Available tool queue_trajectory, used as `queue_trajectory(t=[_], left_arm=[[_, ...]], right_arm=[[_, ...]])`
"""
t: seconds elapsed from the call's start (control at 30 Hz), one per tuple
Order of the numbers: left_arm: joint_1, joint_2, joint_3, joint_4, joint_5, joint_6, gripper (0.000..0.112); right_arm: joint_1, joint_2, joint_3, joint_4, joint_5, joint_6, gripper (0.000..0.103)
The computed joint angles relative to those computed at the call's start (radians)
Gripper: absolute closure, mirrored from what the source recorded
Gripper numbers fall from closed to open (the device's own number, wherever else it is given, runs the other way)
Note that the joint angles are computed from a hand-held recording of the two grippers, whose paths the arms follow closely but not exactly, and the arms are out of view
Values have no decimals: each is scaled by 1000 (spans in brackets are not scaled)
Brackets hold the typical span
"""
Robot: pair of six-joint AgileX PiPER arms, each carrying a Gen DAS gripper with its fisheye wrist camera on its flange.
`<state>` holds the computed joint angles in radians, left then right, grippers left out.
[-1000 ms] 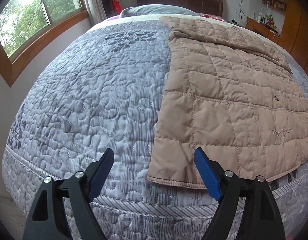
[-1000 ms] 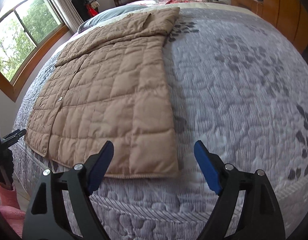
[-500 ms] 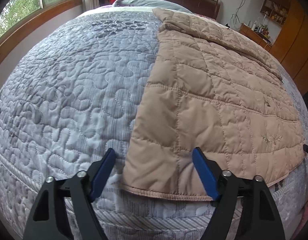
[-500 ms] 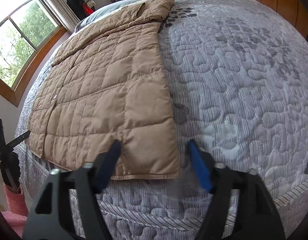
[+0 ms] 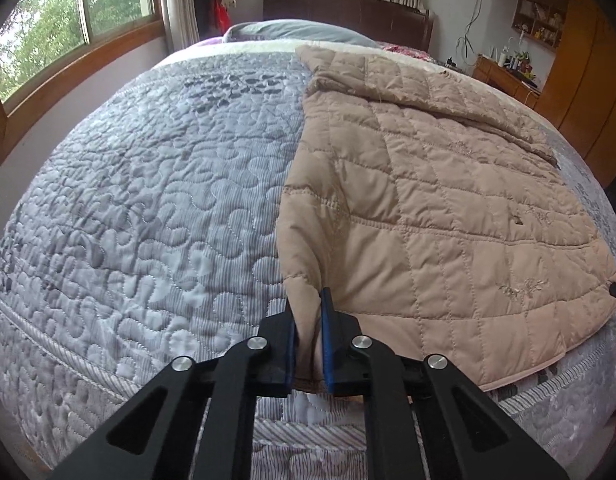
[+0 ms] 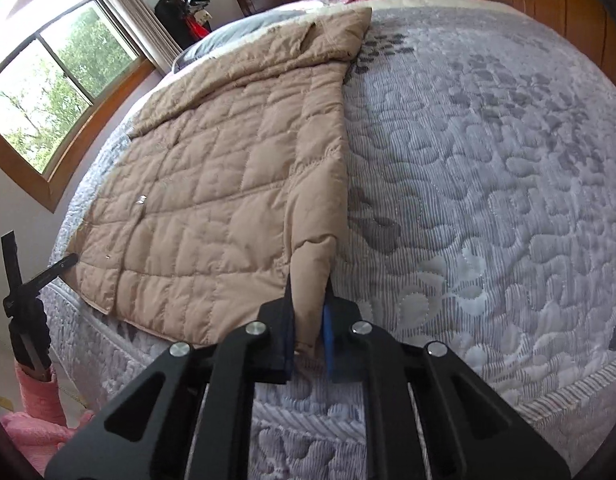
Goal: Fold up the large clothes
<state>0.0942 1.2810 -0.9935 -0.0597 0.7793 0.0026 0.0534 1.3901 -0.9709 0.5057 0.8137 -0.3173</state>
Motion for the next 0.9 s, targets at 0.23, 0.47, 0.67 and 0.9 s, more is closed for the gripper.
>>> queue_trajectory(t=[0.23,0.47,0.67,0.9], left_arm=[[31,-112,35,-55,60,67,102],[64,-207,74,-87,108,116,102],[56,-157,145,-46,52,87,102],[79,-148,176,-86,18,129,102]], right_arm=[[-21,-102,38,21,45,-30,94],[-3,-219,124,0,44,-13,94],[20,-168,191,-34,-32,14,94],[-14,-149,211,39,-42,-48,95]])
